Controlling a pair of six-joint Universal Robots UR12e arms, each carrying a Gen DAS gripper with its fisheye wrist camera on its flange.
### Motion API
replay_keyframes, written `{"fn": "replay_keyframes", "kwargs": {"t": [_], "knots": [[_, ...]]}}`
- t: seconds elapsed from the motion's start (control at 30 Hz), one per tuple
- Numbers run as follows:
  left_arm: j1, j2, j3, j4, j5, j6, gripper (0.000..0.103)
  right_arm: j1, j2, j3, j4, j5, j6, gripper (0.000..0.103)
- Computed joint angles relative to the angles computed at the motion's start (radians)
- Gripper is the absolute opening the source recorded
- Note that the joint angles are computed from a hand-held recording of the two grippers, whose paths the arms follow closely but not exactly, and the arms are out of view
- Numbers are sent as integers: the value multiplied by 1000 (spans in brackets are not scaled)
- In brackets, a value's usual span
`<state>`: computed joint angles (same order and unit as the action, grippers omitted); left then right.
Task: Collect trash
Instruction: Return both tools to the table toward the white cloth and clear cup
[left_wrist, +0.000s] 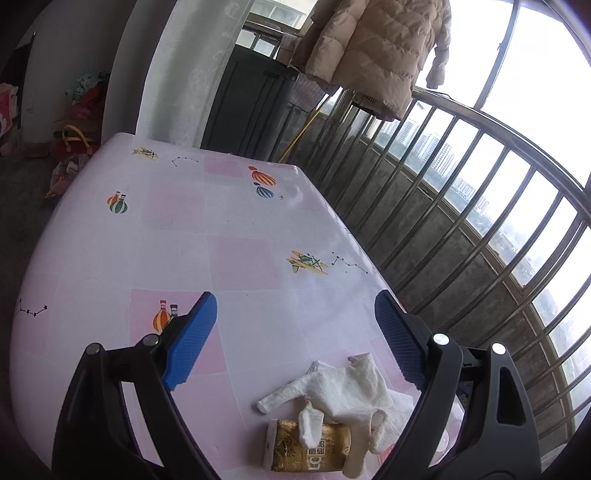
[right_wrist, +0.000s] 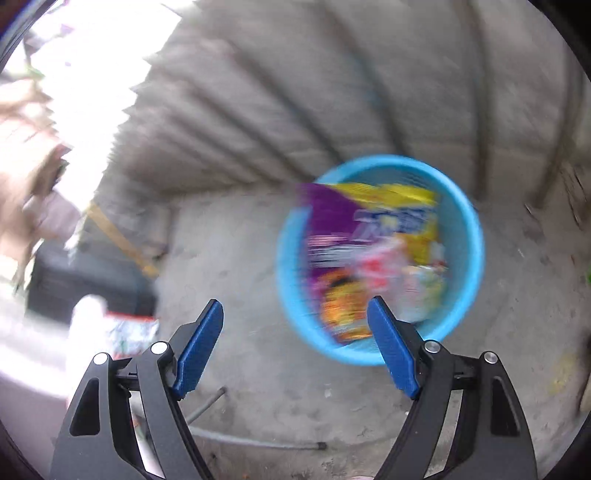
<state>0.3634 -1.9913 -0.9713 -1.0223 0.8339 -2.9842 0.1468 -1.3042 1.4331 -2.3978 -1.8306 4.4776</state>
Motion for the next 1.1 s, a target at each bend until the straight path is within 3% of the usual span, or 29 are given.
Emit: {"fn": "replay_keyframes", "kwargs": {"t": [0.17,0.23,0.33,0.5,0.67,0.83,0.9,0.93,1.0,1.1], "knots": [[6,34,-47,-21,-35,91,83,69,50,-176,-54,-9,-314,79],[7,50,-68,-35,-53,141,83,89,78,-249,-74,42,-419,79],[9,81,-113,-35,-88,217,83,110,125,-343,-100,201,-544,79],[12,134,-185,-68,-130,332,83,147,193,-463,-25,464,-711,79],[14,152,-211,-159,-147,390,83,196,239,-556,154,523,-901,79],[10,155,-213,-187,-146,432,83,216,271,-609,256,516,-985,79],[9,159,-221,-174,-145,441,83,227,289,-642,306,445,-1014,79],[8,161,-227,-167,-143,447,83,222,283,-627,288,451,-1011,77],[5,163,-231,-168,-141,464,83,208,279,-608,247,474,-956,65],[-4,162,-230,-186,-130,501,80,186,281,-588,190,489,-854,63]]}}
